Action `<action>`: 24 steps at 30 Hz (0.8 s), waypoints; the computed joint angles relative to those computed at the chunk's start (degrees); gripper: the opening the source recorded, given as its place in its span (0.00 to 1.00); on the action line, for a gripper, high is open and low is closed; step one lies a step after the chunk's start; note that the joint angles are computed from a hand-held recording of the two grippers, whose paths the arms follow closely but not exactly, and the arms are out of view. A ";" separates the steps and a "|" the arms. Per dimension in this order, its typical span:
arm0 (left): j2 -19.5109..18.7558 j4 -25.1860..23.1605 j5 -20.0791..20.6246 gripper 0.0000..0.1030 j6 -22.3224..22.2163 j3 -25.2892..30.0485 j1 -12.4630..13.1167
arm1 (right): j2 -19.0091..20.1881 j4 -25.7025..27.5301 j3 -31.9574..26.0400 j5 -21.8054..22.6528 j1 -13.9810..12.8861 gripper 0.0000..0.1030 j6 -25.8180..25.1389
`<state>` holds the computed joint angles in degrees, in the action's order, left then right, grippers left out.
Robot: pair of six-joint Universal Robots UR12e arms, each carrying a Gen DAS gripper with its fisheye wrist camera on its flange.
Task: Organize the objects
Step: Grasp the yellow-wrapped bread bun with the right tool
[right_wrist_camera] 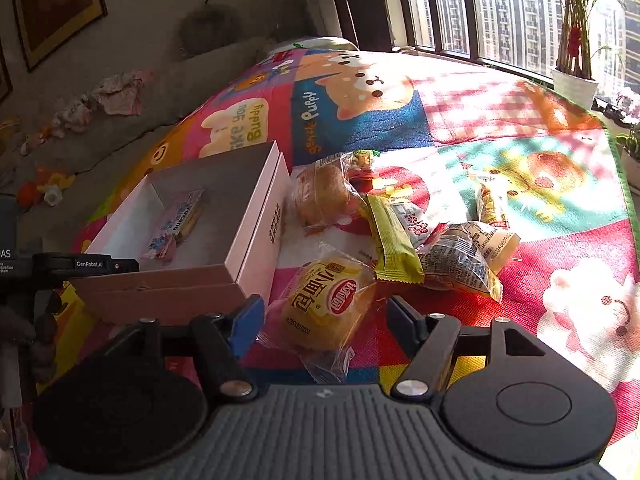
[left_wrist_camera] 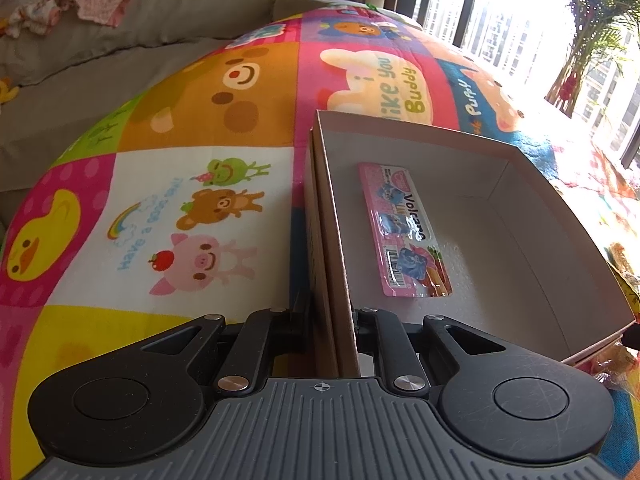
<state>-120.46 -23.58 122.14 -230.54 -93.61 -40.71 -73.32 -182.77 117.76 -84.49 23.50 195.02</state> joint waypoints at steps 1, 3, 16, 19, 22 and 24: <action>0.00 -0.04 -0.05 0.14 0.06 0.00 0.00 | 0.85 1.01 -0.95 0.33 -0.14 0.66 1.53; 0.04 -0.01 -0.13 0.14 0.16 -0.05 0.00 | 1.74 2.54 -1.79 2.04 -0.48 0.61 2.15; -0.15 -0.20 0.30 0.14 0.63 0.12 -0.08 | -6.59 6.43 6.39 4.64 -0.91 0.49 -15.13; -0.15 -0.20 0.30 0.14 0.63 0.12 -0.08 | -7.31 6.25 7.02 3.22 -0.49 0.55 -17.31; -0.14 -0.24 0.12 0.14 0.67 0.19 -0.05 | -6.79 6.30 6.55 3.57 -0.37 0.65 -17.14; -0.13 -0.39 0.09 0.14 0.82 0.24 -0.04 | -5.88 6.63 5.83 3.95 -0.19 0.67 -15.83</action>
